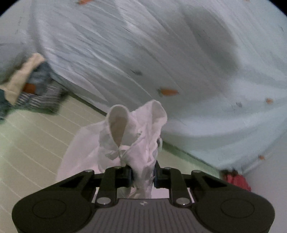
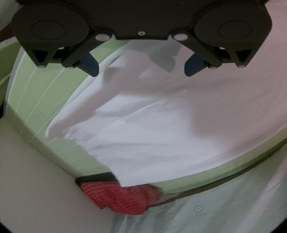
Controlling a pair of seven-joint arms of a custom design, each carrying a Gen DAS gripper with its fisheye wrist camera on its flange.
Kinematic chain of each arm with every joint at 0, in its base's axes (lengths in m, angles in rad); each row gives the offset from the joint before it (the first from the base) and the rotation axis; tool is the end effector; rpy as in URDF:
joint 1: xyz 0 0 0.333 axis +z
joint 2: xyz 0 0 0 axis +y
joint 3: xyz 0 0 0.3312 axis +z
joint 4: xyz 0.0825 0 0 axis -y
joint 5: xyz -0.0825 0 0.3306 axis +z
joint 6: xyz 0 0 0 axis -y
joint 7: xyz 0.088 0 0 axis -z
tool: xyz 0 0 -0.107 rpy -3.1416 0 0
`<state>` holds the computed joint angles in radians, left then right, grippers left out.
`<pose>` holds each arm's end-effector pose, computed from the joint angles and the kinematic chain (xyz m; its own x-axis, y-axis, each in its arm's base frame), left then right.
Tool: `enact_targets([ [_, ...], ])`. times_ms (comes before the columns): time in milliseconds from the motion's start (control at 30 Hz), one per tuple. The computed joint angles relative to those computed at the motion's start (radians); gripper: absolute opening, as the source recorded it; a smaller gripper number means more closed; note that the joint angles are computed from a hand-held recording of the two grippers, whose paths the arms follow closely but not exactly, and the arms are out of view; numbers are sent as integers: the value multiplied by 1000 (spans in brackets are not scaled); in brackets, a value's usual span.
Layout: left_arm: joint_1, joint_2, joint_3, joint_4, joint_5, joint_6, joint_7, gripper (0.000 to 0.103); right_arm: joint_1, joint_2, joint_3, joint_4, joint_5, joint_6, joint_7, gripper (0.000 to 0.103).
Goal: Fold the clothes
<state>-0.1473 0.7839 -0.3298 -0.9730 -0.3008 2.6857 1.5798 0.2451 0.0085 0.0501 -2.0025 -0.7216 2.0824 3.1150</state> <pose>0.7312 -0.2316 0.5474 -0.2871 -0.8189 0.4969 -0.6898 -0.1832 -0.7004 0.5075 0.1196 0.5081 -0.7972 -0.6012 0.0548 -0.5092 0.6209 -0.5960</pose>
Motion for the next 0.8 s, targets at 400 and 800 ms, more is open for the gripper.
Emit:
enact_targets([
  [400, -281, 85, 172, 11, 230, -130, -360, 21, -159, -133, -63, -204, -35, 174, -196, 103],
  [800, -346, 221, 219, 310, 394, -321, -615, 24, -278, -94, -101, -211, -5, 338, -272, 103],
])
